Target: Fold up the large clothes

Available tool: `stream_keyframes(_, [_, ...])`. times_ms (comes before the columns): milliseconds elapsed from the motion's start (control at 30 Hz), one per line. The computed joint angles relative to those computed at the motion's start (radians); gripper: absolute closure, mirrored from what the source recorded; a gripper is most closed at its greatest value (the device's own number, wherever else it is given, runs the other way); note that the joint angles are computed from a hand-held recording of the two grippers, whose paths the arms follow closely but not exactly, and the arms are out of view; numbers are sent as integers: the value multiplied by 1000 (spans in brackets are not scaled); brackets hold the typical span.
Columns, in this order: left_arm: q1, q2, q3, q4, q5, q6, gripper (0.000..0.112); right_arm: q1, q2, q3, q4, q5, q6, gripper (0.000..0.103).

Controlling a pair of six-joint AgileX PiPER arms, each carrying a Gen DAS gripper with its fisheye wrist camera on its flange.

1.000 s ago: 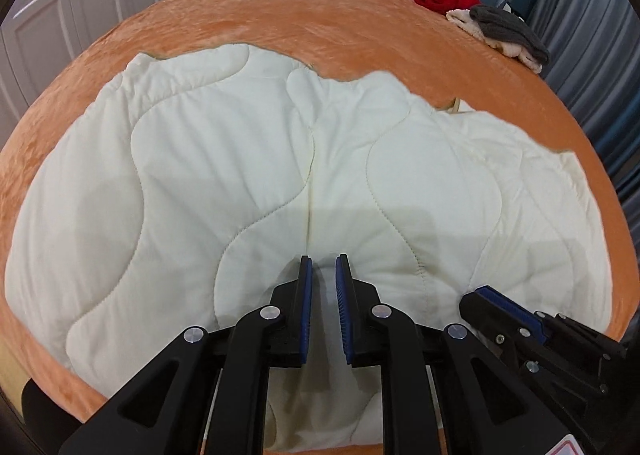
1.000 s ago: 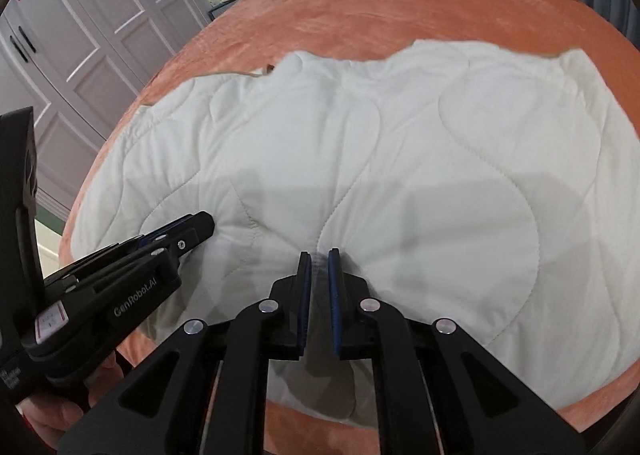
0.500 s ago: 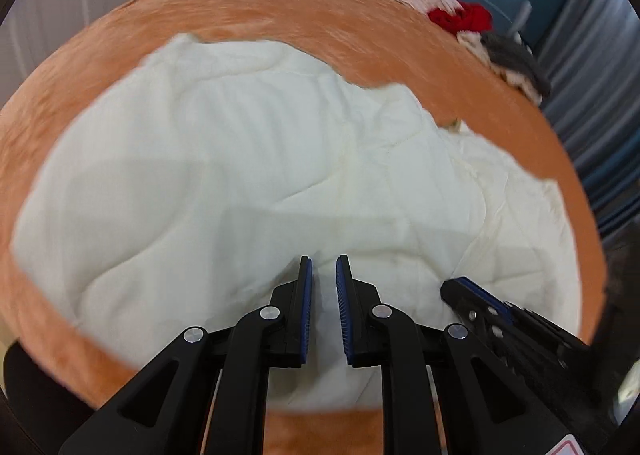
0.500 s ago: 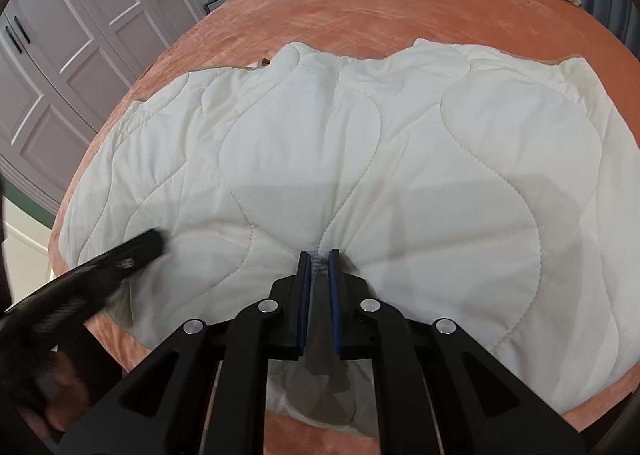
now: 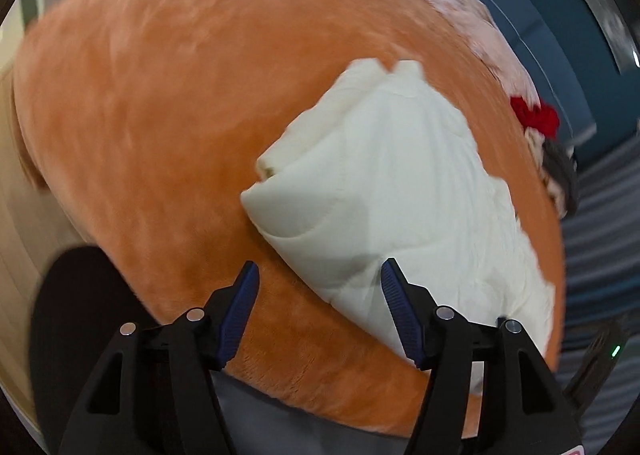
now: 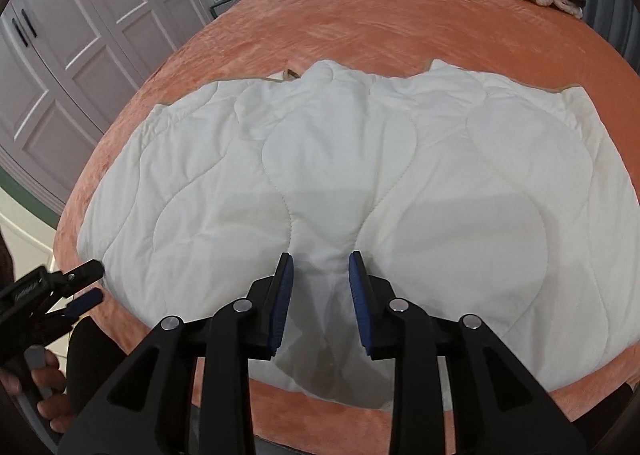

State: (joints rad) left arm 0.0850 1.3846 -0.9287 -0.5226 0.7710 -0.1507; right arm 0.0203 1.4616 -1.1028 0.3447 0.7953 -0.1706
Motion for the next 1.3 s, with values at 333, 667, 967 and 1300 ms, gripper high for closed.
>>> stream_keyframes(333, [10,120,-44,-241,-6,103,46,45,56,-19,-83,-5,61,75])
stream_keyframes(667, [80,-74,-90,-214,146,207,99,10,-13,-11,-32,90,-20,76])
stream_keyframes(967, [35,-271,-236,13,275,165,99,152,-142,114,47,150,-73,92])
stream_keyframes(1300, [-360,-260,-370,258,199,-46,99,81,-76,102,253,197,-167,95])
